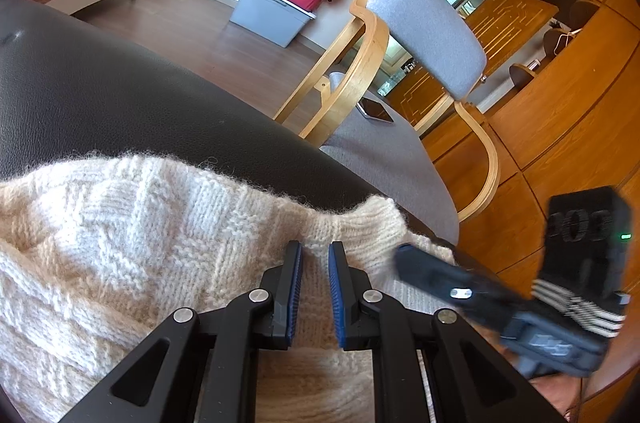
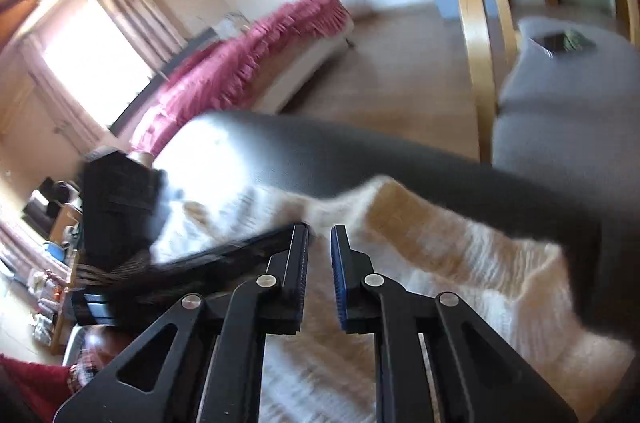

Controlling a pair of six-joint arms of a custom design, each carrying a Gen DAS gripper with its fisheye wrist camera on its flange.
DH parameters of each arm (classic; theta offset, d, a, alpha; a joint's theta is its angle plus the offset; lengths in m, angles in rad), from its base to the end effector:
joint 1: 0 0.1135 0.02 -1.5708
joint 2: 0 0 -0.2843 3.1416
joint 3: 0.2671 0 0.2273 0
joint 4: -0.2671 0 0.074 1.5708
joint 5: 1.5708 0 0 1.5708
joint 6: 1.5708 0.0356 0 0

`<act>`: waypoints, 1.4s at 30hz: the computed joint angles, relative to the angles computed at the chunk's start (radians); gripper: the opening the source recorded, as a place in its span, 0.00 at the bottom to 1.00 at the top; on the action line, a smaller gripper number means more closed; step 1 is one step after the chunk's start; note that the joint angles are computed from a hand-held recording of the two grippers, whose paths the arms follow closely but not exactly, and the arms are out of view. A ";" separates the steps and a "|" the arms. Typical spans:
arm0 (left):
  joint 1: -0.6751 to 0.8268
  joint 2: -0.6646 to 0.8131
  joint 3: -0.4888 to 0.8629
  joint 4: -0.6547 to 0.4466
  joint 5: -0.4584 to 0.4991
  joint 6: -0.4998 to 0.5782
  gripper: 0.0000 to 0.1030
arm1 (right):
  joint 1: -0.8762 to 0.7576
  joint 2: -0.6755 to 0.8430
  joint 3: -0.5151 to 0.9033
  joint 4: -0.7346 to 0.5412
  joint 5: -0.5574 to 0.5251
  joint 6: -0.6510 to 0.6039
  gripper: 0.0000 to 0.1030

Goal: Fold clothes

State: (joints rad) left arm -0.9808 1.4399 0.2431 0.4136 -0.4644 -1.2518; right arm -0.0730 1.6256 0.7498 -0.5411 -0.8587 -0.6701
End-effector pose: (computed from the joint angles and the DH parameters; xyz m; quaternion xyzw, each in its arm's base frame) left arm 0.1211 -0.1522 0.1385 -0.2089 0.8785 -0.2422 0.3549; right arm 0.2383 0.0096 0.1713 -0.2972 0.8570 0.3613 0.2158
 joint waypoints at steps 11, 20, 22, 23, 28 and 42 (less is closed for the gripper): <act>-0.022 0.016 0.055 -0.084 -0.032 0.003 0.12 | -0.009 0.049 0.008 0.042 0.016 0.053 0.05; -0.021 0.021 0.056 -0.081 -0.031 0.005 0.12 | -0.042 0.051 0.066 -0.149 0.019 -0.121 0.06; -0.023 0.023 0.060 -0.086 -0.034 0.004 0.12 | -0.012 0.072 0.037 -0.072 0.059 -0.071 0.01; -0.023 0.025 0.061 -0.087 -0.035 0.004 0.12 | -0.016 0.080 0.034 -0.062 0.042 -0.068 0.01; -0.020 0.032 0.067 -0.088 -0.034 0.009 0.12 | -0.021 0.105 0.035 -0.048 0.031 -0.061 0.01; -0.012 0.039 0.048 -0.046 -0.025 0.017 0.12 | -0.106 -0.536 -0.192 -0.028 0.245 0.019 0.15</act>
State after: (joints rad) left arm -0.9924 1.4793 0.2912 0.3673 -0.4894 -1.2344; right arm -0.1792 1.0896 0.5575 -0.5692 -0.6134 -0.6512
